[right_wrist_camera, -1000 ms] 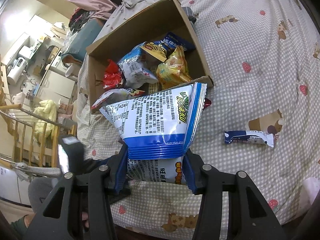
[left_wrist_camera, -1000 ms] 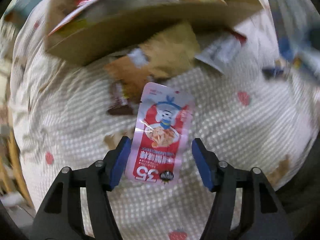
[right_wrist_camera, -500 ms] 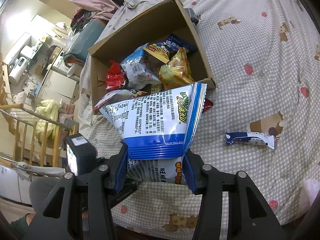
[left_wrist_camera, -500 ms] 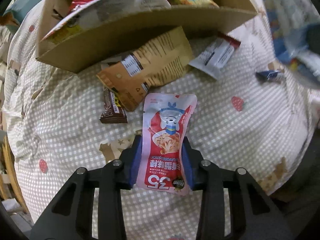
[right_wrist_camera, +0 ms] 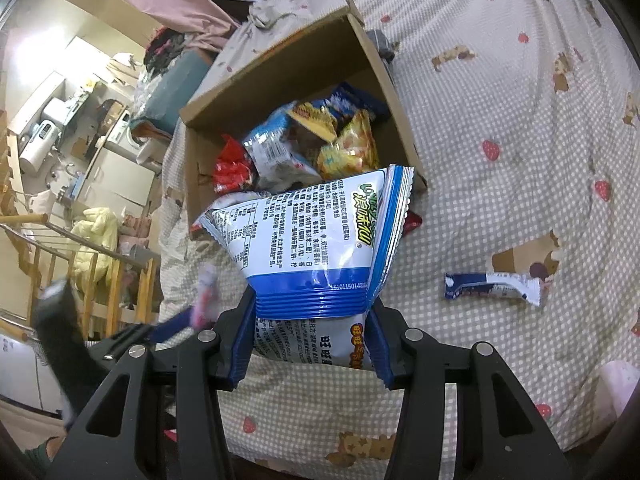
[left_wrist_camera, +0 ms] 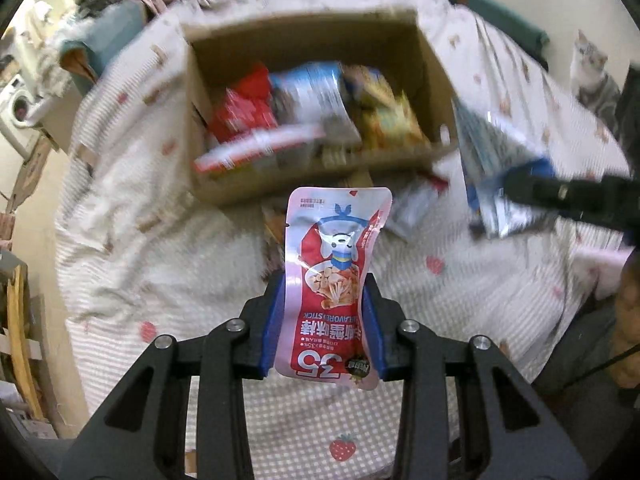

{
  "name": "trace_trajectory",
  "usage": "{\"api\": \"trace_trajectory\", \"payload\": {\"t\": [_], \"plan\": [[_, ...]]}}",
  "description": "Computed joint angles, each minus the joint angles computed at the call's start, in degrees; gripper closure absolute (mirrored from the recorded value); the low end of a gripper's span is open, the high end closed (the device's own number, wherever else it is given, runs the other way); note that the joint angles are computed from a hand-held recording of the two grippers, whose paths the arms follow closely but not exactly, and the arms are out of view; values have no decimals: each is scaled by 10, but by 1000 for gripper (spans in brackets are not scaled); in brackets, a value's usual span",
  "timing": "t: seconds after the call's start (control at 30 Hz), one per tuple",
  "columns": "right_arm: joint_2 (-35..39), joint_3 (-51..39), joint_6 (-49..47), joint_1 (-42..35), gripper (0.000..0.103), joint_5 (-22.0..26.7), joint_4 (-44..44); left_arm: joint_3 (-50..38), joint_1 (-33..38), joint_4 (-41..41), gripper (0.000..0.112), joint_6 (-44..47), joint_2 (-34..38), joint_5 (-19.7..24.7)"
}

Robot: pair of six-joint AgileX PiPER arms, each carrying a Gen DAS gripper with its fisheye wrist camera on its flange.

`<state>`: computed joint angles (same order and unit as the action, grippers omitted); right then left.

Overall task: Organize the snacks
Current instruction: 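Lift both snacks over the box and release them inside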

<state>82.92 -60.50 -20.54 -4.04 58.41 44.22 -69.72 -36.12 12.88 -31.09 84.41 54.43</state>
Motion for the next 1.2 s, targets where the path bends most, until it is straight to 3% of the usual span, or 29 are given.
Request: {"api": "trace_trajectory", "payload": {"t": [0.17, 0.5, 0.8, 0.97, 1.2], "plan": [[-1, -21, -3, -10, 52, -8, 10, -82, 37, 14, 80, 3, 6, 22], [78, -149, 37, 33, 52, -36, -34, -251, 104, -3, 80, 55, 117, 49], [173, -247, 48, 75, 52, -67, -62, -339, 121, -10, 80, 64, 218, 22], [212, -276, 48, 84, 52, -83, -61, -338, 123, -8, 80, 68, 242, -15], [244, -290, 46, 88, 52, -86, -45, -340, 129, -22, 79, 78, 262, -29]]}}
